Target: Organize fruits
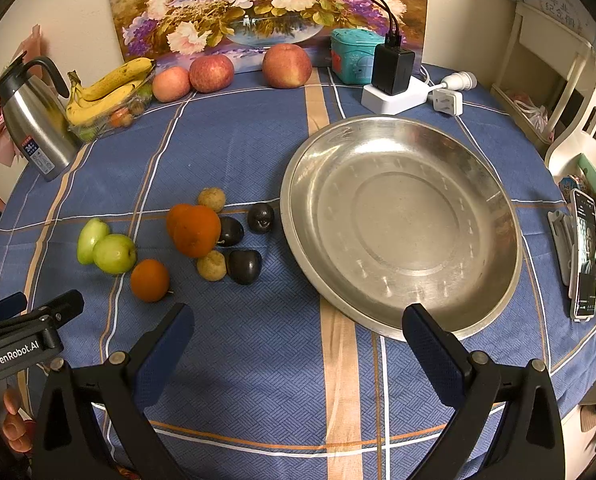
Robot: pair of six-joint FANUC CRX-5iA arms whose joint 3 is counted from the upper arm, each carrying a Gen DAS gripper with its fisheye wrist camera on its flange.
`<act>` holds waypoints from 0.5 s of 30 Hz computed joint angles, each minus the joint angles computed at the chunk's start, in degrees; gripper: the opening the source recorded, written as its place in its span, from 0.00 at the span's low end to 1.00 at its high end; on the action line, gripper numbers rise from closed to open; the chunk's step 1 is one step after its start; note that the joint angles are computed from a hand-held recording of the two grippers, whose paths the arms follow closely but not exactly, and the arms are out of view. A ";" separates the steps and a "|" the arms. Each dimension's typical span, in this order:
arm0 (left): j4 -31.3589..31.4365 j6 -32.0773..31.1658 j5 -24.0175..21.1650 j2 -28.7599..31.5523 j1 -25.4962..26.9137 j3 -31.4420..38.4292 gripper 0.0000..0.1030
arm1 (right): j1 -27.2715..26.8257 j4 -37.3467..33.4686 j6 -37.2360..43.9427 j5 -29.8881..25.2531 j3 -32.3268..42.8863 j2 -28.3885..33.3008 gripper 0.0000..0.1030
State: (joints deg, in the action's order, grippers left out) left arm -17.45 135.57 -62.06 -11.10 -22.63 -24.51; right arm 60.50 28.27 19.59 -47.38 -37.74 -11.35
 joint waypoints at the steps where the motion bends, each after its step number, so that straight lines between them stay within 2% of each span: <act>1: 0.01 0.03 0.00 0.01 0.00 0.02 1.00 | 0.01 0.00 -0.02 0.00 0.00 0.01 1.00; 15: 0.29 -0.42 0.17 -0.17 0.57 -0.08 1.00 | 0.10 -0.08 -0.17 -0.01 -0.19 -0.21 1.00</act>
